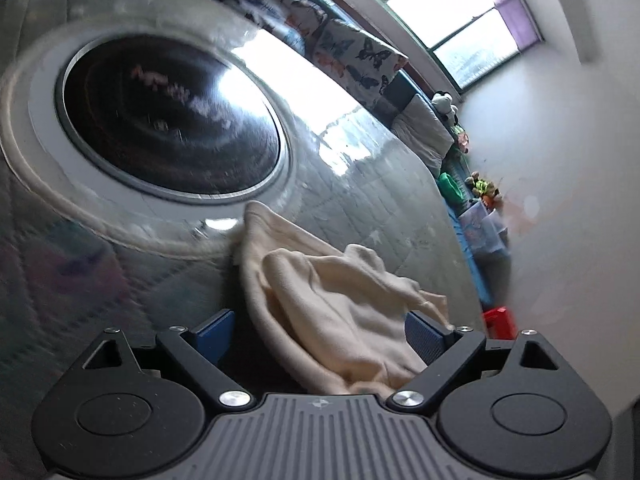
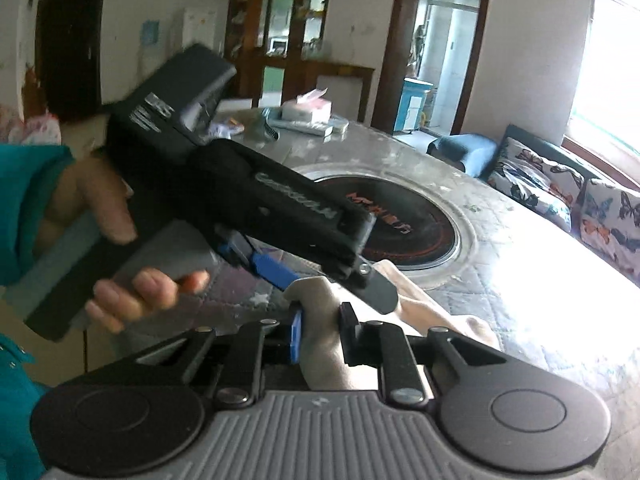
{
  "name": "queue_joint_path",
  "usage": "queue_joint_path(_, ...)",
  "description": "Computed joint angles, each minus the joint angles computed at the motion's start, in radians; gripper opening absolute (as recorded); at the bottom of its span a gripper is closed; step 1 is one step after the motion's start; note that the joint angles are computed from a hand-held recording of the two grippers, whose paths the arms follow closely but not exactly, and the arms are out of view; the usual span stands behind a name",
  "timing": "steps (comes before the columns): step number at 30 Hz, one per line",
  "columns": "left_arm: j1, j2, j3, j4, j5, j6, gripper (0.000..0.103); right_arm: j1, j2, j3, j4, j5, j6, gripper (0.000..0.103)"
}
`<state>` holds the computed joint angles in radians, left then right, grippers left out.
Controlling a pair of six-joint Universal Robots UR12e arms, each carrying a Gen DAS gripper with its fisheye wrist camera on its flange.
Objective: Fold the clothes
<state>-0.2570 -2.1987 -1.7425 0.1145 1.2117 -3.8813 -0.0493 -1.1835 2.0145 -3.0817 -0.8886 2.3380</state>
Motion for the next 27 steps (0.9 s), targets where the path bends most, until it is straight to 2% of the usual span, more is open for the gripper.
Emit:
queue_joint_path(3, 0.002, -0.013, 0.016, -0.007, -0.026, -0.077, 0.076, -0.014, -0.005, 0.008, -0.003, 0.023, 0.003, 0.017)
queue_joint_path(6, 0.003, -0.023, 0.023, -0.008, -0.042, -0.127, 0.048, -0.024, -0.007, 0.013, 0.005, 0.043, 0.005, 0.017)
queue_joint_path(7, 0.002, -0.025, 0.024, -0.007, -0.039, -0.141, 0.035, -0.027, -0.007, 0.013, 0.009, 0.048, 0.006, 0.017)
queue_joint_path(8, 0.001, -0.028, 0.024, -0.005, -0.035, -0.155, 0.027, -0.028, -0.005, 0.012, 0.010, 0.052, 0.010, 0.018)
queue_joint_path(10, 0.003, -0.029, 0.023, -0.011, -0.028, -0.159, 0.020, -0.035, -0.002, 0.007, 0.016, 0.064, 0.028, 0.021)
queue_joint_path(13, 0.006, -0.027, 0.019, -0.015, -0.022, -0.150, 0.016, -0.058, 0.000, 0.007, 0.000, 0.083, 0.087, 0.030)
queue_joint_path(15, 0.006, -0.026, 0.022, -0.023, -0.017, -0.129, 0.016, -0.075, 0.006, 0.004, -0.041, 0.063, 0.152, 0.032)
queue_joint_path(18, 0.001, -0.023, 0.031, -0.043, -0.004, -0.088, 0.016, -0.094, 0.023, -0.006, -0.099, -0.016, 0.270, 0.037)
queue_joint_path(20, -0.001, -0.022, 0.038, -0.057, 0.002, -0.060, 0.016, -0.103, 0.047, -0.023, -0.151, -0.118, 0.349, 0.043)
queue_joint_path(22, -0.002, -0.021, 0.044, -0.067, 0.008, -0.035, 0.016, -0.117, 0.068, -0.035, -0.178, -0.195, 0.412, 0.045)
queue_joint_path(25, -0.006, -0.020, 0.051, -0.085, 0.020, 0.006, 0.016, -0.137, 0.088, -0.042, -0.193, -0.265, 0.512, 0.051)
queue_joint_path(27, -0.008, -0.020, 0.052, -0.096, 0.030, 0.041, 0.016, -0.150, 0.104, -0.050, -0.180, -0.274, 0.563, 0.051)
